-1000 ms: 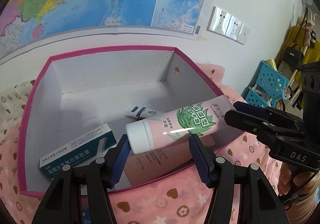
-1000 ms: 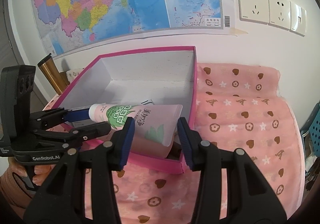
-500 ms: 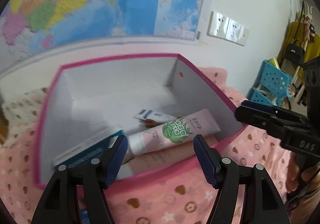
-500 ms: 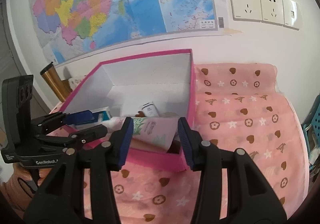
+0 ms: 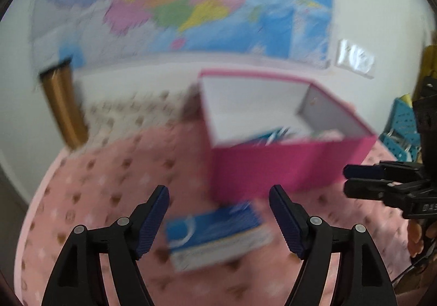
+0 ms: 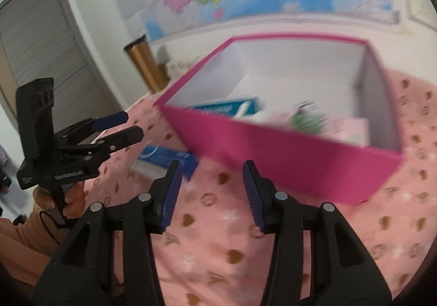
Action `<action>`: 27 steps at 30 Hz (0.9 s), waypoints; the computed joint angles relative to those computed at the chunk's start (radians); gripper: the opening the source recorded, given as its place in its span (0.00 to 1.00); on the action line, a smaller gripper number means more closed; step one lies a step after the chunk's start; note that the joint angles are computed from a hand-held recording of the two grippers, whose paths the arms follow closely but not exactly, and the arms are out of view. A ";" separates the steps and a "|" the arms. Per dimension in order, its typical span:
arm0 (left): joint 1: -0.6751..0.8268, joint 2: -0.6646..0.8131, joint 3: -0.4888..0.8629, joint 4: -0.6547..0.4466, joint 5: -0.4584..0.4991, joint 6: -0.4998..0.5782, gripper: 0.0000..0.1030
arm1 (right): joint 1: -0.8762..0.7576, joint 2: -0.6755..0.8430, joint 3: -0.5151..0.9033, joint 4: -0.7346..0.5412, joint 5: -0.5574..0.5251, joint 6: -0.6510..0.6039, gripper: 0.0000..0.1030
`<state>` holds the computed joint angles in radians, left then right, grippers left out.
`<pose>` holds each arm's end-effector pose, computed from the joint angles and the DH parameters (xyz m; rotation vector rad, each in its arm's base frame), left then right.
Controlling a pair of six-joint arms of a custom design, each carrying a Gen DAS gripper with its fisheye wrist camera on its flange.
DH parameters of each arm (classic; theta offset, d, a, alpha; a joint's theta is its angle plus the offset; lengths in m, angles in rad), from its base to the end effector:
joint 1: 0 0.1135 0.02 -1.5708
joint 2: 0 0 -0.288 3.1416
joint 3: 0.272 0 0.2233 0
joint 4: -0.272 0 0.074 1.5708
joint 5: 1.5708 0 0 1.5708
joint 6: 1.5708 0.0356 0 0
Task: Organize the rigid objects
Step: 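Move the right gripper to the blue-and-white medicine box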
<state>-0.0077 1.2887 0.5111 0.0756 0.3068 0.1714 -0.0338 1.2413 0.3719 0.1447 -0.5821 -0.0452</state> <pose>0.2175 -0.0124 0.2123 0.3605 2.2176 -0.2603 0.1897 0.0132 0.1916 -0.3101 2.2046 0.6212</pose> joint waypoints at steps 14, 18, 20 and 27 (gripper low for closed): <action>0.183 0.183 -0.008 -0.032 0.170 0.092 0.74 | 0.312 0.361 0.077 0.243 0.161 0.190 0.47; 0.163 0.183 -0.017 -0.023 0.155 0.101 0.70 | 0.326 0.412 0.102 0.263 0.167 0.227 0.47; 0.154 0.183 -0.017 -0.025 0.147 0.105 0.69 | 0.327 0.434 0.115 0.268 0.172 0.239 0.47; 0.151 0.187 -0.010 -0.061 0.178 0.120 0.60 | 0.328 0.476 0.147 0.263 0.138 0.254 0.45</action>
